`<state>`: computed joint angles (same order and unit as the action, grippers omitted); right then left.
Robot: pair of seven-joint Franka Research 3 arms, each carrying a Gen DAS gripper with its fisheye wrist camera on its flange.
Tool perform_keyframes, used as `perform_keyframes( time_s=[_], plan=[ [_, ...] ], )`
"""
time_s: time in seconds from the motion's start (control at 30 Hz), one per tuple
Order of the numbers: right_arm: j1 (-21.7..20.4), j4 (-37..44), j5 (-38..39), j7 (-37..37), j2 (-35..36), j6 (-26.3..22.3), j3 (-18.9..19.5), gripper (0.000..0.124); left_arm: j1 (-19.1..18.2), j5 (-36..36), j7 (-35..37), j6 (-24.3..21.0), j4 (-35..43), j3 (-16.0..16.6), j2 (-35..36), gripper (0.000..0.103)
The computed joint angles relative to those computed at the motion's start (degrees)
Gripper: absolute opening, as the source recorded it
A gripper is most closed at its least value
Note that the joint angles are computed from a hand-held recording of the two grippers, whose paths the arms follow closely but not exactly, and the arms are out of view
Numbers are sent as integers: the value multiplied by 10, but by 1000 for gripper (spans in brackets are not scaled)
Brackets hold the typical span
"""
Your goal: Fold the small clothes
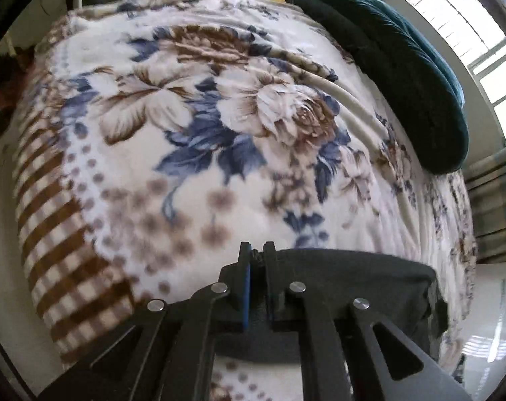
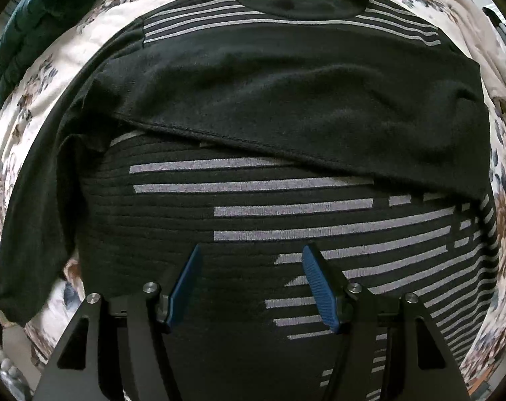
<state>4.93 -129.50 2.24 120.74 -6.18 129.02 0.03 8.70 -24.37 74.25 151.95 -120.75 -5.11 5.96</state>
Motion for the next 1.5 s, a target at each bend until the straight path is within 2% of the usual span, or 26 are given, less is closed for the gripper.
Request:
perform_keyframes(
  time_s=[0.1, 0.17, 0.23, 0.3, 0.37, 0.4, 0.43, 0.5, 0.53, 0.57, 0.6, 0.63, 0.7, 0.77, 0.8, 0.87, 1.0, 1.1, 1.17, 1.3, 1.37, 1.5],
  plan=[
    [3, 5, 2, 7, 1, 3, 2, 65, 15, -26, -5, -19, 15, 3, 25, 13],
    [2, 2, 8, -2, -9, -3, -1, 65, 26, -76, 7, -5, -14, -3, 8, 26],
    [1, -4, 14, -8, -18, -8, -2, 65, 30, -166, 38, 2, -56, -8, -21, 72],
    [-2, -14, 18, -10, -31, -13, -3, 65, 21, -267, 74, 17, -98, -7, -50, 73],
    [-8, -26, 14, -2, -43, -13, -2, 69, 4, -363, 105, 9, -121, 0, -61, 73],
    [-13, -33, 0, 16, -48, -11, 2, 76, -5, -390, 106, 12, -127, 2, -60, 73],
    [-14, -32, -6, 33, -44, -2, 6, 79, -14, -422, 116, 13, -129, 2, -56, 73],
    [-22, -39, -12, 52, -50, 8, 3, 80, -28, -442, 107, 26, -116, -2, -29, 73],
    [-25, -40, -12, 57, -51, 9, 1, 80, -29, -424, 86, 48, -105, -11, -15, 71],
    [-29, -39, -11, 58, -52, 11, -3, 80, -50, -365, 37, 80, -95, -1, 1, 70],
    [-32, -37, -14, 60, -51, 11, -4, 80, -51, -310, -8, 108, -91, -7, 9, 53],
    [-35, -34, -20, 61, -51, 9, -4, 80, -70, -214, -78, 147, -88, 8, 16, 11],
    [-46, -23, -50, 64, -51, -2, -5, 80, -83, -53, -188, 154, -70, 30, 31, 8],
    [-48, 13, -100, 93, -25, -23, 8, 82, -99, 39, -253, 165, -51, 47, 36, 8],
    [-50, 24, -138, 101, -20, -38, 10, 88, -104, 78, -272, 161, -39, 52, 37, 8],
    [-51, 34, -182, 100, -14, -48, 4, 90, -124, 179, -316, 141, -10, 66, 36, 8],
    [-56, 47, -171, 66, 1, -38, -17, 90, -146, 312, -338, 98, 68, 50, 42, 8],
    [-62, 70, -144, 48, 31, -20, -30, 90, -157, 351, -312, 73, 148, 4, 66, 8],
    [-65, 77, -126, 35, 44, -7, -39, 90, -173, 358, -272, 50, 225, -39, 104, 8],
    [-83, 69, -112, 5, 38, -10, -57, 90, -210, 312, -183, 10, 383, -116, 210, 8],
    [-97, 57, -113, -13, 25, -16, -66, 90, -248, 281, -137, -25, 478, -155, 278, 8],
    [-129, 35, -114, -43, -3, -24, -81, 90, -332, 257, -124, -86, 615, -158, 367, 12]
  ],
)
